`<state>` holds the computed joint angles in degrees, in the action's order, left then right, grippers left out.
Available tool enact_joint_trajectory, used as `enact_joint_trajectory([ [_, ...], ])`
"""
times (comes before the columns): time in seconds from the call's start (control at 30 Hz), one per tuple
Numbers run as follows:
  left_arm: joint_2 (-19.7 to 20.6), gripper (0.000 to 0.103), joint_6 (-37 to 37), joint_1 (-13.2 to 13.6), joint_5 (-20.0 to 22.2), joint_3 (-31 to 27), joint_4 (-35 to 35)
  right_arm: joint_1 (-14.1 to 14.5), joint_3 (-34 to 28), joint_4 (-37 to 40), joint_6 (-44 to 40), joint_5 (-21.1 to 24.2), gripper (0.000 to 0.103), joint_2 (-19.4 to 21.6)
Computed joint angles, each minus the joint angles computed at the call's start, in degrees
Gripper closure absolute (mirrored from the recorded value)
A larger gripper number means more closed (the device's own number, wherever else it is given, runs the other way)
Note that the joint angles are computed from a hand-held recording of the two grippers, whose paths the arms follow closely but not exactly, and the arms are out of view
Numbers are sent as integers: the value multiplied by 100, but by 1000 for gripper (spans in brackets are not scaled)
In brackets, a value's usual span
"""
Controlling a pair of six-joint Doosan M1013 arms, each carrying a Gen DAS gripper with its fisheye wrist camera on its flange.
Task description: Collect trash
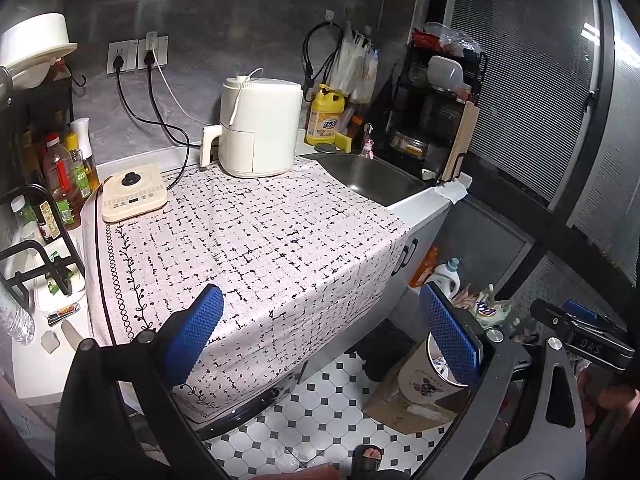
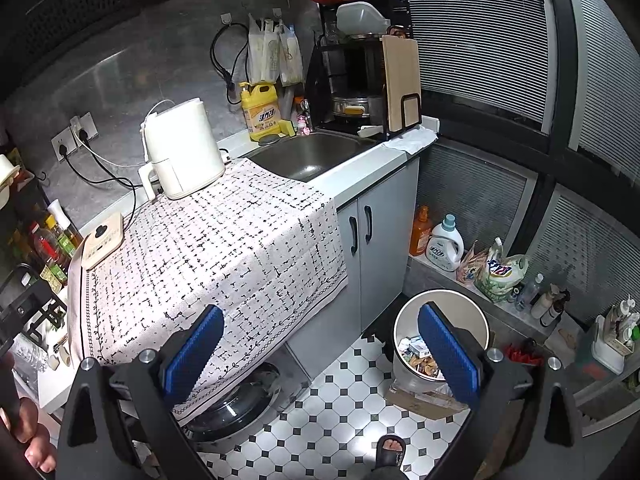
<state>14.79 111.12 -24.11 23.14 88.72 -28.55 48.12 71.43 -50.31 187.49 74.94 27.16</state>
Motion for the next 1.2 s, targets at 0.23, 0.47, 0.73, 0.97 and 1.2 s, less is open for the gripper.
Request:
enact_joint_trajectory([
  [0.23, 1, 6, 195, 22, 64, 0, -163, 15, -48, 10, 13, 58, 8, 18],
  [0.47, -6, 6, 298, 42, 65, 11, -267, 35, -95, 0, -22, 101, 8, 45],
  [0.73, -24, 6, 316, 66, 67, 37, -313, 48, -153, 13, -67, 124, 8, 77],
  [0.97, -22, 6, 311, 63, 78, 31, -315, 49, -206, 24, -89, 158, 8, 107],
  [1.2, -1, 6, 336, 49, 74, 20, -317, 34, -200, 24, -76, 140, 8, 108],
])
